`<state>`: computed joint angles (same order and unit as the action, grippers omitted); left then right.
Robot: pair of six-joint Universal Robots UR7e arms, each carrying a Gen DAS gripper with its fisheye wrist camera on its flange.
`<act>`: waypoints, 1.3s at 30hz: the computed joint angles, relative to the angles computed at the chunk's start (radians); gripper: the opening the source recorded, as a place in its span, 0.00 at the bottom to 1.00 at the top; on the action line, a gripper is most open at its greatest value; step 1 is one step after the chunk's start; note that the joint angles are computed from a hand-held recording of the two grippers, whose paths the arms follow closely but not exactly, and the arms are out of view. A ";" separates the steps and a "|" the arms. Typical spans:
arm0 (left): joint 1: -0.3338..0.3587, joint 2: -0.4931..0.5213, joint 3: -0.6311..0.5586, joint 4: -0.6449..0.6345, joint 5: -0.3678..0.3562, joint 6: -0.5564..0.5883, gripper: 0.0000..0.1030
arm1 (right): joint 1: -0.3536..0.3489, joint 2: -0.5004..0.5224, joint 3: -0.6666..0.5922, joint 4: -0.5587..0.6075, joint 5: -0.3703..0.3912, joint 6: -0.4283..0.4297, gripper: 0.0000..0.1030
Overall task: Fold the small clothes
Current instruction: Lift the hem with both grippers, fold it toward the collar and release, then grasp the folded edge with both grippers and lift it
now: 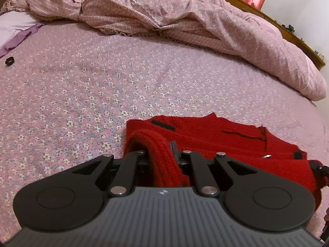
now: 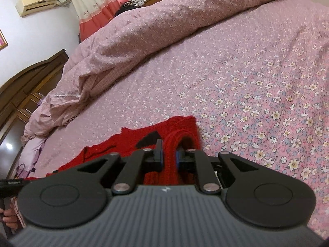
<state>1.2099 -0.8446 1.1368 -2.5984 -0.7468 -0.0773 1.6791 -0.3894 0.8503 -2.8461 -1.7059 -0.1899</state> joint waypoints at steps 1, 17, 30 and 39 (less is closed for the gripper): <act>-0.006 -0.009 0.011 0.000 0.004 -0.003 0.17 | 0.002 -0.008 0.013 -0.011 -0.003 -0.004 0.22; -0.092 -0.143 0.244 -0.101 0.093 -0.020 0.55 | 0.038 -0.152 0.284 -0.169 -0.004 -0.067 0.51; -0.124 -0.188 0.377 -0.141 0.082 -0.153 0.61 | 0.051 -0.180 0.395 -0.190 0.013 0.006 0.51; -0.106 -0.164 0.370 -0.090 0.045 -0.195 0.62 | 0.043 -0.153 0.385 -0.187 0.010 0.049 0.51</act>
